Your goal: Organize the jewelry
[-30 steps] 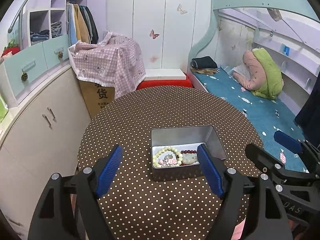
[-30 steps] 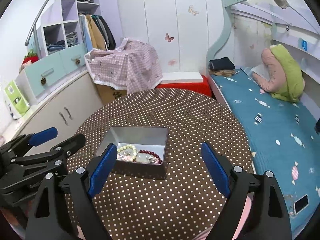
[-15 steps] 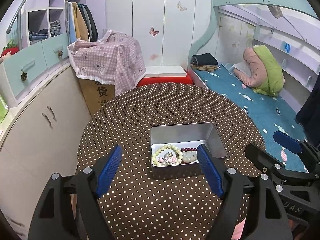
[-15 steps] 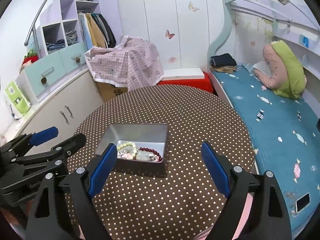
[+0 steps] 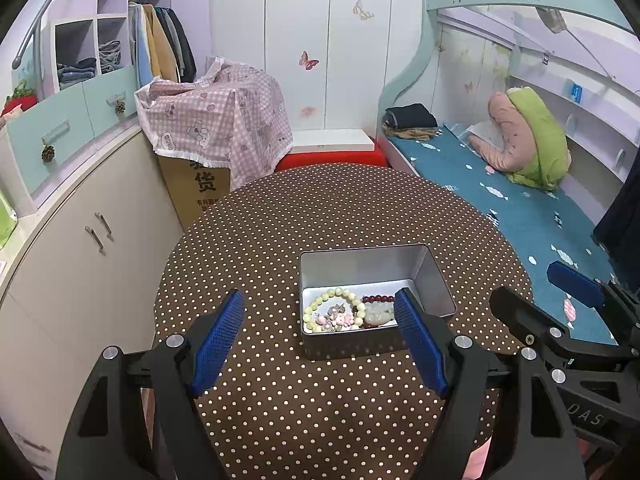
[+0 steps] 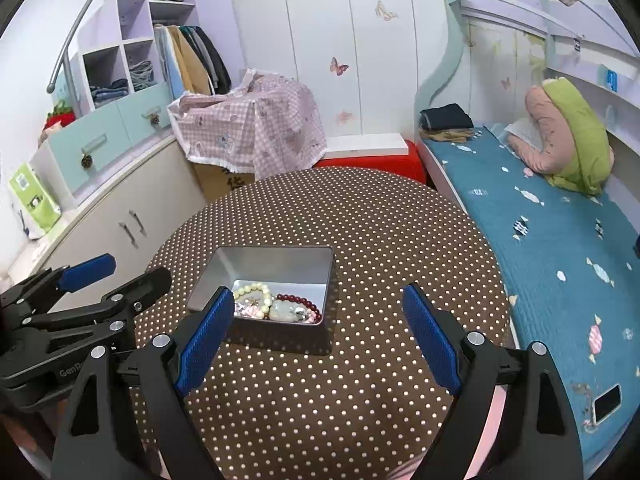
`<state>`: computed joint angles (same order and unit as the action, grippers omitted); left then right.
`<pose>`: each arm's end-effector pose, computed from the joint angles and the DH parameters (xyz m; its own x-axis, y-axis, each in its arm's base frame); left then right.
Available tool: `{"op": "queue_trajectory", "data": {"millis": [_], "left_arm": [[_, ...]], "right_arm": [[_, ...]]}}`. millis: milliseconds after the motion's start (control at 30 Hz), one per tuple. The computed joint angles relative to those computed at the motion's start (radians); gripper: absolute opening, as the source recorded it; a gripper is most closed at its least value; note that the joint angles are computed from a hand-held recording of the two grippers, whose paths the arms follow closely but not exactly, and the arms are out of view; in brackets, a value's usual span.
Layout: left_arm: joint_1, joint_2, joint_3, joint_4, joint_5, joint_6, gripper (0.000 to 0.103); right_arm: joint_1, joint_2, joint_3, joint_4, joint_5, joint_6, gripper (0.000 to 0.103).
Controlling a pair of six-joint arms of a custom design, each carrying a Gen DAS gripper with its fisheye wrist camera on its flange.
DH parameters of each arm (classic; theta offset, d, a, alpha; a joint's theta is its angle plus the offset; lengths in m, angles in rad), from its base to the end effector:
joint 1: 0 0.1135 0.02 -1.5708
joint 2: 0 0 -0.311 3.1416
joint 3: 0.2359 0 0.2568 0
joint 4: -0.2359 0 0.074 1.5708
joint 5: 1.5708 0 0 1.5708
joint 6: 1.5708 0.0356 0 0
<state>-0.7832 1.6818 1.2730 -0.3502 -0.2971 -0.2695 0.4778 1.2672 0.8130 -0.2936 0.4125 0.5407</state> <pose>0.2808 -0.2648 0.3041 -0.6096 0.2477 -0.7530 0.3754 0.9269 0.0010 0.2338 0.1050 0.2822 -0.6002 0.2202 -0.7689 0.1735 0.9743 0.1437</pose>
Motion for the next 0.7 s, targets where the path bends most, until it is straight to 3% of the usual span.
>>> {"op": "queue_trajectory", "data": {"millis": [700], "left_arm": [[0.009, 0.013, 0.019, -0.034, 0.01, -0.013, 0.075]], "right_arm": [[0.002, 0.016, 0.001, 0.001, -0.008, 0.003, 0.083]]}}
